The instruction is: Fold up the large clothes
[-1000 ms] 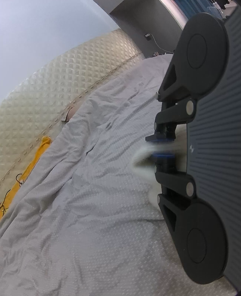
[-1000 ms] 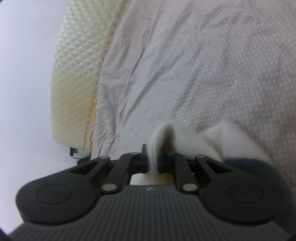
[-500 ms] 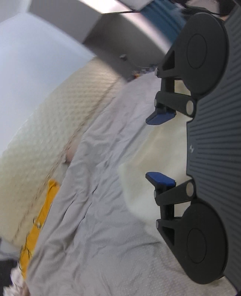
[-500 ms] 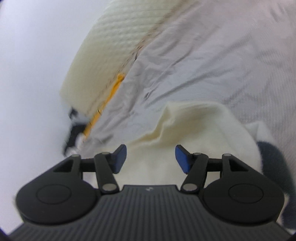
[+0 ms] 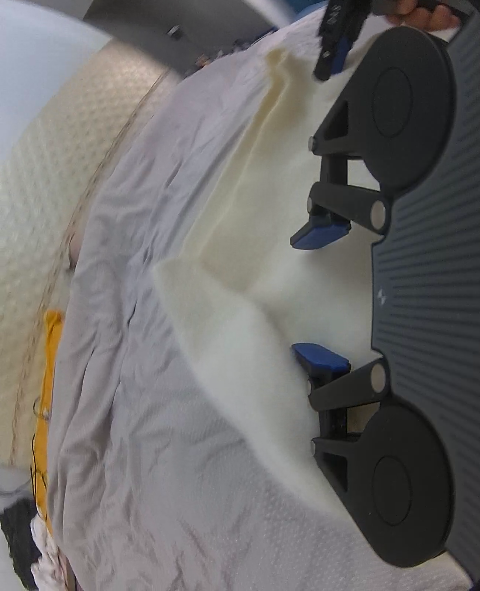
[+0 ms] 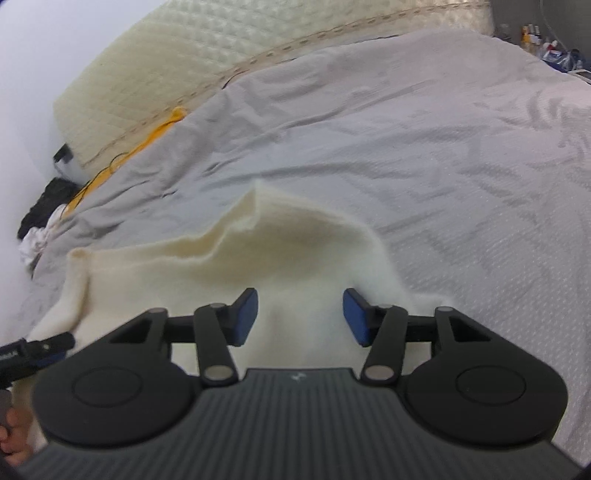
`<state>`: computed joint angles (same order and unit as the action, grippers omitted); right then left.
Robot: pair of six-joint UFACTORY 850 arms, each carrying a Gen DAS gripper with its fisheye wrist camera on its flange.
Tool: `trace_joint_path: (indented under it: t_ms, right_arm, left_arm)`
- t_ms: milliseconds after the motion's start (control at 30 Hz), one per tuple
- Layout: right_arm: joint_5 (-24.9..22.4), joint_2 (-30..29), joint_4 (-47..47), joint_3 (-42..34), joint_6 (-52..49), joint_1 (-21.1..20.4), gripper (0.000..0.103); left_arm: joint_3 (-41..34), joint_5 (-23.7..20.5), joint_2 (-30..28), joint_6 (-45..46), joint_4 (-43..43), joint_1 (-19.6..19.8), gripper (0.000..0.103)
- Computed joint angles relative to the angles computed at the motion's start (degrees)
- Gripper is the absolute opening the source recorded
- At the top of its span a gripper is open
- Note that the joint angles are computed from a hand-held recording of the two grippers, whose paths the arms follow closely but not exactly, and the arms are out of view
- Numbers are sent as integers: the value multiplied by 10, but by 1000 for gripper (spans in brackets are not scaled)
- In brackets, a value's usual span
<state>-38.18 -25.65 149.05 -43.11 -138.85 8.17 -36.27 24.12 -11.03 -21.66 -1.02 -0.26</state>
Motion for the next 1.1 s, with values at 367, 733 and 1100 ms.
trace_joint_path:
  t_ms: [367, 733, 1100]
  right_arm:
    - [-6, -45, 155, -33, -162, 30, 50]
    - [-5, -28, 178, -20, -205, 45, 52]
    - [28, -37, 223, -43, -272, 68, 50]
  left_arm:
    - [-40, 59, -59, 111, -129, 6, 62]
    - [-32, 67, -41, 129, -105, 4, 62]
    - [-86, 38, -84, 243, -207, -3, 62]
